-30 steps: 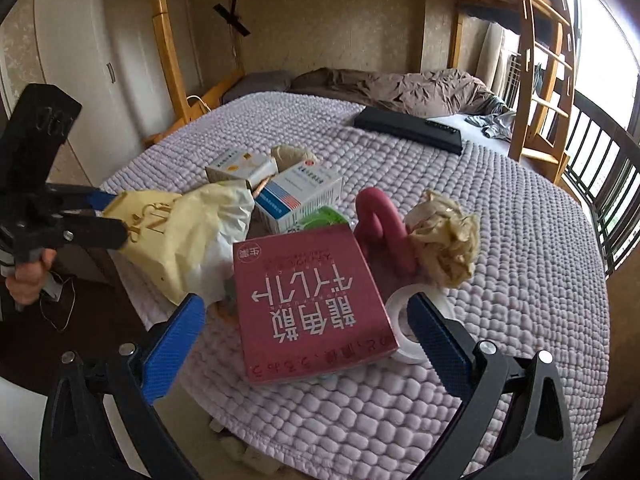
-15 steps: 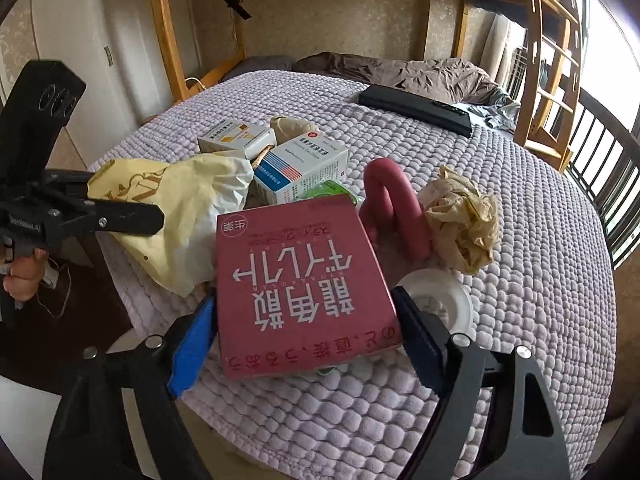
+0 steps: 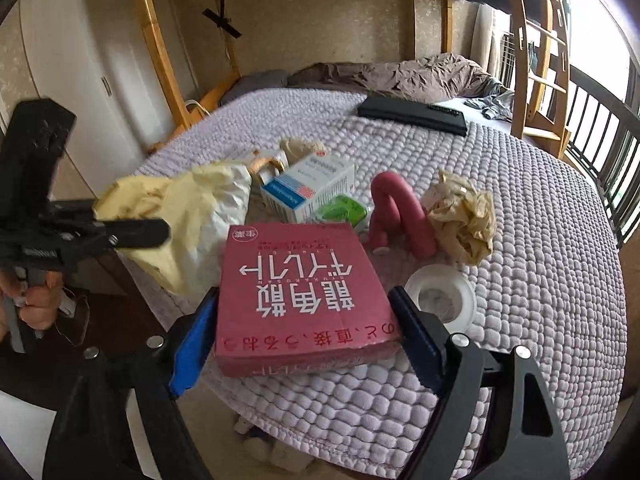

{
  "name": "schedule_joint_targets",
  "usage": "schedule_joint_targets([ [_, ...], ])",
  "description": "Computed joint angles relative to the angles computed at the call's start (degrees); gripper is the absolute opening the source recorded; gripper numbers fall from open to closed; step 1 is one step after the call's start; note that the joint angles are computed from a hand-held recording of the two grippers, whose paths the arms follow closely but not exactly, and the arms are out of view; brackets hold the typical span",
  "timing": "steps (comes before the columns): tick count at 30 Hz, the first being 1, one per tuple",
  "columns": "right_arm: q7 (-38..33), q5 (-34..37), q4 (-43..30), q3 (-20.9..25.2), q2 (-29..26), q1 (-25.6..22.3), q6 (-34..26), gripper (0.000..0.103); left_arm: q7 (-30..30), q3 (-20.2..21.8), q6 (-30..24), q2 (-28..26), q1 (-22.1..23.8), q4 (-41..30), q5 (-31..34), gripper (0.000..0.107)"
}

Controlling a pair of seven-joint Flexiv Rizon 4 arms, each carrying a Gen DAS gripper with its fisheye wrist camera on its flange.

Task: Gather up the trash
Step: 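Carry the yellow bag and pink box with both tools over the white bin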

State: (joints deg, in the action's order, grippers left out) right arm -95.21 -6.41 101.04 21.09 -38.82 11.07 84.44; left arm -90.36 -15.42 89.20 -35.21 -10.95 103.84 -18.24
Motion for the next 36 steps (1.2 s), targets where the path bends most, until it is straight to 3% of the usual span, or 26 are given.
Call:
schedule_joint_targets([
  [2,1.4,-0.9,0.1,-2.8,0.0,2.4,-0.4,0.082,-0.9,1.7,-0.9,0.1,-1.3,-0.4,0.1,0.066],
  [5,3.9,-2.4,0.8,-7.0,0.1,5.9,0.9,0.093,-1.4,1.7,-0.4,0.5,-1.2,0.5,0.1,0.066],
  [11,9.4,-7.8,1.6,-15.4,-0.1,12.7,3.6,0.091,-2.3,2.7,0.1,1.6,-1.5,2.0,0.7,0.066],
  [12,9.7,-8.3,1.2,-15.1,-0.3,12.4,3.2,0.081,-2.5,3.0,0.1,1.7,-1.7,2.0,0.8,0.066],
  [13,9.5,-8.5,0.4,-13.4,-0.6,11.0,2.1,0.079,-2.6,2.9,0.5,2.1,-1.5,2.5,0.8,0.066],
  [17,9.8,-7.0,-1.1,-8.7,-0.9,7.0,0.3,0.079,-2.9,1.9,1.8,3.2,-0.4,3.8,0.8,0.066],
  [24,10.6,-4.4,1.4,-5.9,1.7,4.3,2.2,0.079,-2.9,0.8,2.2,4.4,0.4,4.6,1.0,0.066],
  [36,13.8,-3.2,8.4,-5.7,7.3,3.5,5.8,0.079,-1.6,-0.8,1.5,5.7,-0.5,5.4,1.3,0.066],
])
